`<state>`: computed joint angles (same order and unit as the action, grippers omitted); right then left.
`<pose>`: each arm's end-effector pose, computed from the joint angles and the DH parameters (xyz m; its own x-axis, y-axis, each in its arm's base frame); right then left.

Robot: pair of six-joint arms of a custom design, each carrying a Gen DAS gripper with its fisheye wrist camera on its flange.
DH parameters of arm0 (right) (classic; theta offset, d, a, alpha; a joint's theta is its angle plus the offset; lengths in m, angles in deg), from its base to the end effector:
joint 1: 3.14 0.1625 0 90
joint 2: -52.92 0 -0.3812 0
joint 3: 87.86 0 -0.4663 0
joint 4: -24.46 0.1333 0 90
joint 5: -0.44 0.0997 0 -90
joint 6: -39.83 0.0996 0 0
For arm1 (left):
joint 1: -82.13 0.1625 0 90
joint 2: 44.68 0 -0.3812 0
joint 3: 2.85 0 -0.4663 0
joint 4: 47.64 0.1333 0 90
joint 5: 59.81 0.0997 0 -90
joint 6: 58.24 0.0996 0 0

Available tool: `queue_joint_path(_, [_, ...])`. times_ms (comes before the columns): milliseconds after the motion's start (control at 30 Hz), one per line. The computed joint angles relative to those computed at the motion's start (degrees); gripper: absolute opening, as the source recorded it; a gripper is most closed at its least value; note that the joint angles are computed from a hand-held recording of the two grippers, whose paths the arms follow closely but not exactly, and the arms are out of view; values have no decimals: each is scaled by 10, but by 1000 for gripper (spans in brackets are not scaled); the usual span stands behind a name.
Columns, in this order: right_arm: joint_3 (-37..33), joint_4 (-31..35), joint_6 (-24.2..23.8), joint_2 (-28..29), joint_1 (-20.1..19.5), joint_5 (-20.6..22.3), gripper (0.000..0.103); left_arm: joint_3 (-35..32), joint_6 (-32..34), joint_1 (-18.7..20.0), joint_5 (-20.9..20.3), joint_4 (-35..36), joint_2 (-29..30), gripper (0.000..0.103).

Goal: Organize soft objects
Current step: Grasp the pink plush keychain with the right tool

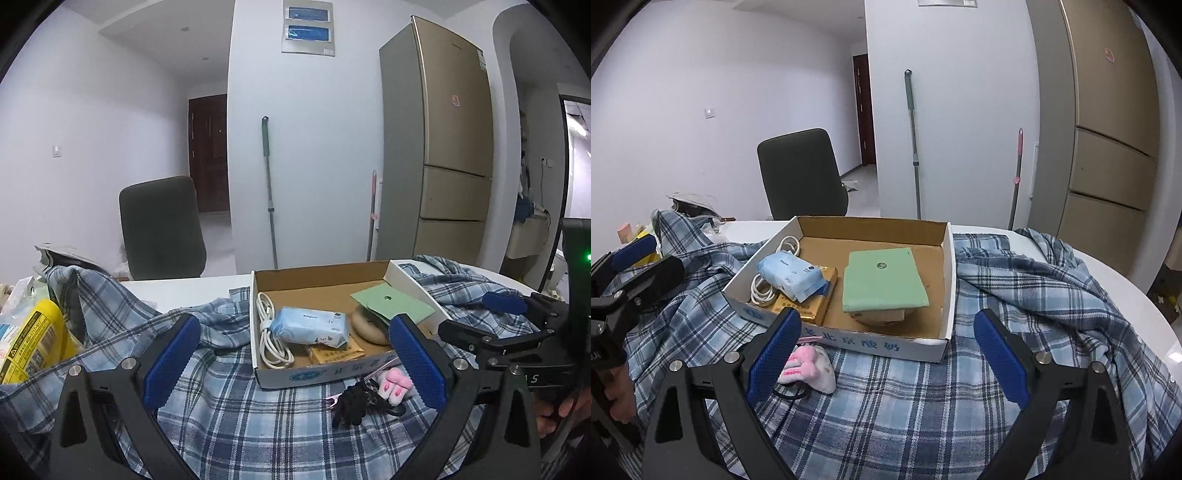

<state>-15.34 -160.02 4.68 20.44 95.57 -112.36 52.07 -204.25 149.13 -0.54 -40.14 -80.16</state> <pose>0.2165 -0.7875 0.0949 -0.7334 -0.1903 0.6526 -0.6241 0.5691 -0.5354 -0.1357 -0.7912 0.1009 -0.7047 0.1639 -0.6903 0.6886 0.3924 -0.6097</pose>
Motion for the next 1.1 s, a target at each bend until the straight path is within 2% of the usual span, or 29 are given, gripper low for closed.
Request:
queue_joint_path(267, [-1,15,-1,0,1,2,94,-17,-21,4,1,22,8,103])
queue_joint_path(400, [-4,65,8,-5,0,17,93,-18,-27,5,5,24,8,103])
queue_joint_path(467, [-16,107,13,-3,1,17,83,-23,-35,5,7,33,10,103])
queue_joint_path(500, [-24,131,13,-1,2,15,82,-33,-44,6,9,48,15,103])
queue_joint_path(567, [-56,183,5,19,9,-25,66,-51,-66,7,20,77,22,103])
queue_joint_path(600, [-66,202,10,25,9,-33,63,-50,-67,7,20,78,21,101])
queue_joint_path(667, [-77,263,37,25,5,-22,57,-47,-63,5,16,75,19,96])
queue_joint_path(733, [-88,300,51,29,3,-19,51,-49,-68,5,20,82,20,95])
queue_joint_path(833, [-90,324,54,28,0,-6,48,-50,-67,4,15,83,21,95])
queue_joint_path(900, [-93,337,47,30,0,-3,41,-58,-69,4,16,93,26,89])
queue_joint_path(933, [-95,336,40,35,1,-11,34,-66,-71,5,18,102,31,88])
queue_joint_path(1000, [-98,325,30,43,3,-29,31,-74,-69,5,16,112,37,86])
queue_joint_path(1100, [-85,307,19,37,4,-25,25,-77,-62,4,14,114,40,86])
